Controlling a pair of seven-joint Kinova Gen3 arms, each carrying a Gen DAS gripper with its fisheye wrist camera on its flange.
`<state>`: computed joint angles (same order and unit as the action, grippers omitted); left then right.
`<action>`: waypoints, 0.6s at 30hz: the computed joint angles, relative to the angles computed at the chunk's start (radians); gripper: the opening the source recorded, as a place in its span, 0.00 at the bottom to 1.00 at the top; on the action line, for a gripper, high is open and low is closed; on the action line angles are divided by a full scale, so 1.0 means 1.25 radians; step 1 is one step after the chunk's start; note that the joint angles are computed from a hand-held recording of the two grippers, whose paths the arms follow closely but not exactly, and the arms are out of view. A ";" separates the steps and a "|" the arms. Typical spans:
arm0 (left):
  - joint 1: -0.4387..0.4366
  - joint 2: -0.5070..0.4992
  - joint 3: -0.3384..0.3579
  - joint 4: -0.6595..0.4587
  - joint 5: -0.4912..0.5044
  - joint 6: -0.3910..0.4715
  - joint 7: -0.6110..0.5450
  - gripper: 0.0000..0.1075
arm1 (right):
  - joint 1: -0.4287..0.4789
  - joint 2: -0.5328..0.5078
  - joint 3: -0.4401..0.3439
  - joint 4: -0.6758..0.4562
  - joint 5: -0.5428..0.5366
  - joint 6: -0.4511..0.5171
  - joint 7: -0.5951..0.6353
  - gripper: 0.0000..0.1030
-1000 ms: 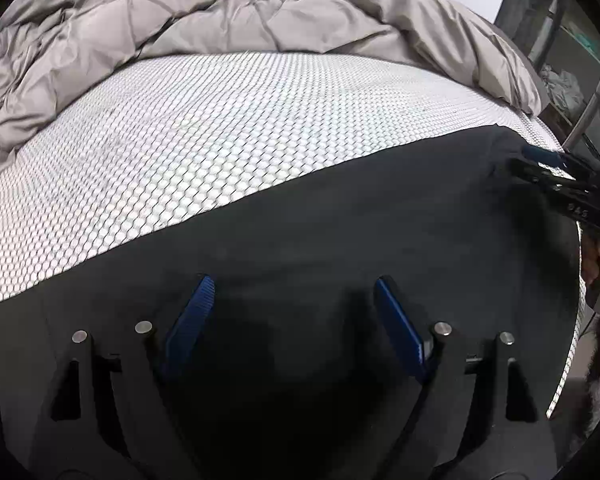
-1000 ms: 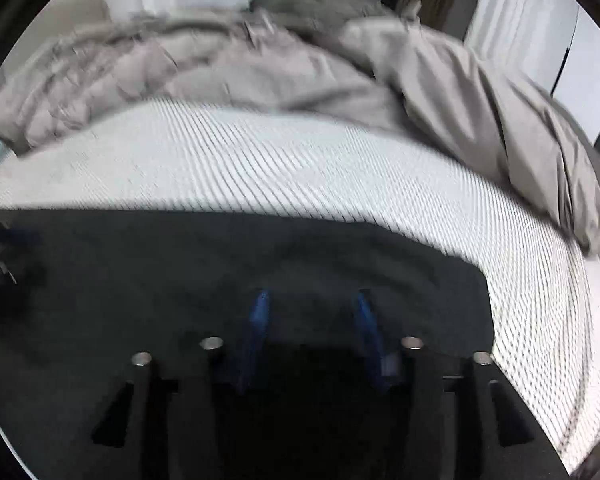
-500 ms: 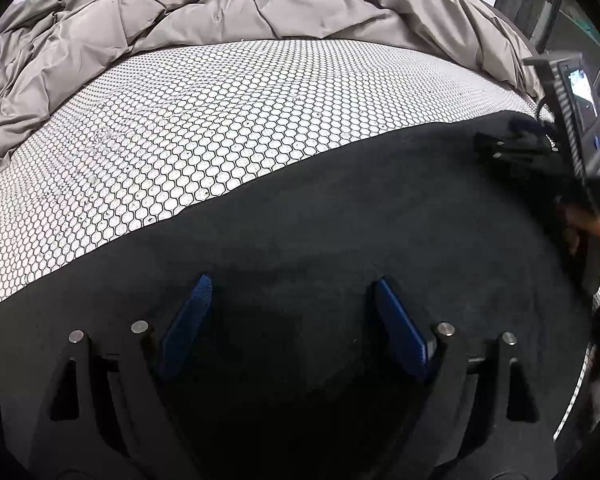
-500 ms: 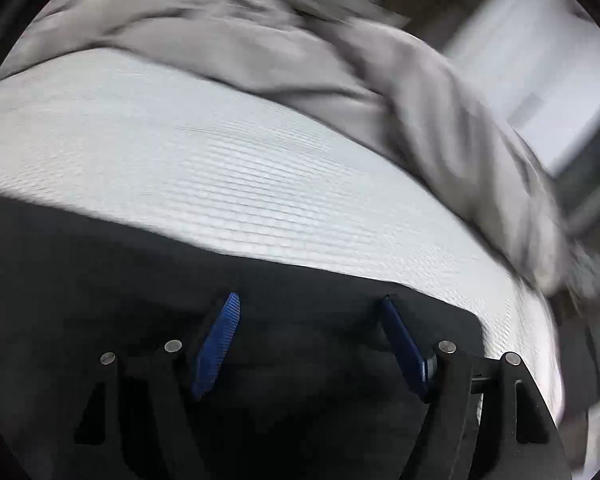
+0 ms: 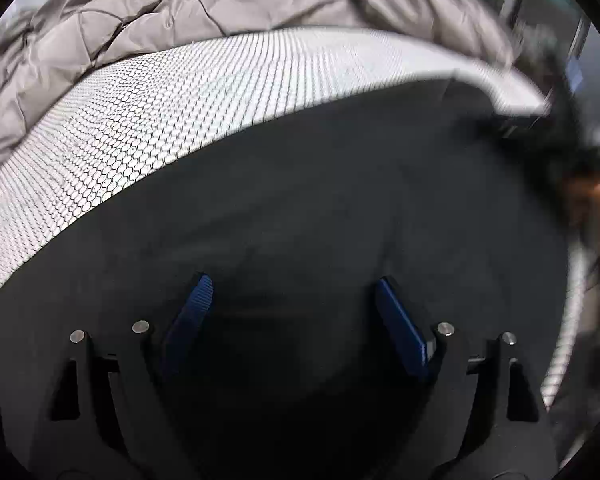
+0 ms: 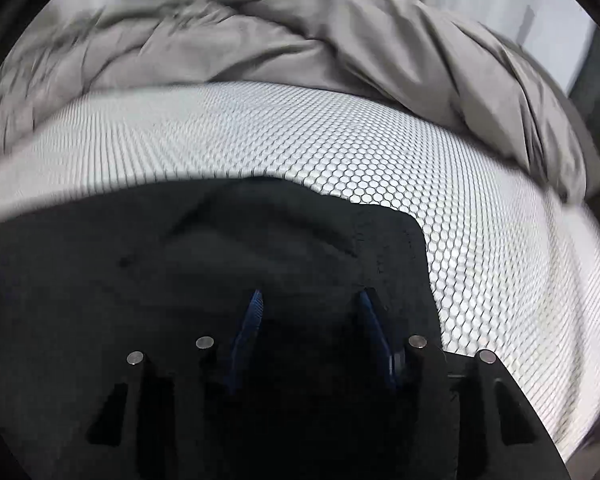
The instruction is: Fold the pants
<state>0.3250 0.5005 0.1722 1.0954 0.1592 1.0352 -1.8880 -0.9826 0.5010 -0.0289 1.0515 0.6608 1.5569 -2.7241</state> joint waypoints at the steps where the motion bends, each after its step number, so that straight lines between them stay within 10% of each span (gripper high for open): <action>1: 0.006 -0.007 0.001 0.004 -0.010 -0.006 0.021 0.76 | -0.014 0.000 0.014 -0.008 -0.002 0.008 0.008 0.49; 4: -0.028 -0.022 0.040 0.014 0.033 -0.013 0.021 0.76 | -0.082 -0.042 0.068 0.021 -0.003 -0.045 -0.037 0.50; 9: 0.029 -0.010 0.032 -0.002 0.038 -0.010 0.006 0.76 | -0.027 -0.014 -0.038 -0.039 -0.067 -0.159 0.036 0.61; 14: 0.046 -0.035 0.015 0.057 -0.010 -0.034 -0.018 0.77 | -0.093 0.087 0.010 -0.135 -0.047 -0.047 0.169 0.65; 18: 0.071 -0.096 -0.062 0.146 -0.090 -0.090 0.044 0.88 | -0.208 0.071 0.158 -0.015 0.025 0.081 0.112 0.78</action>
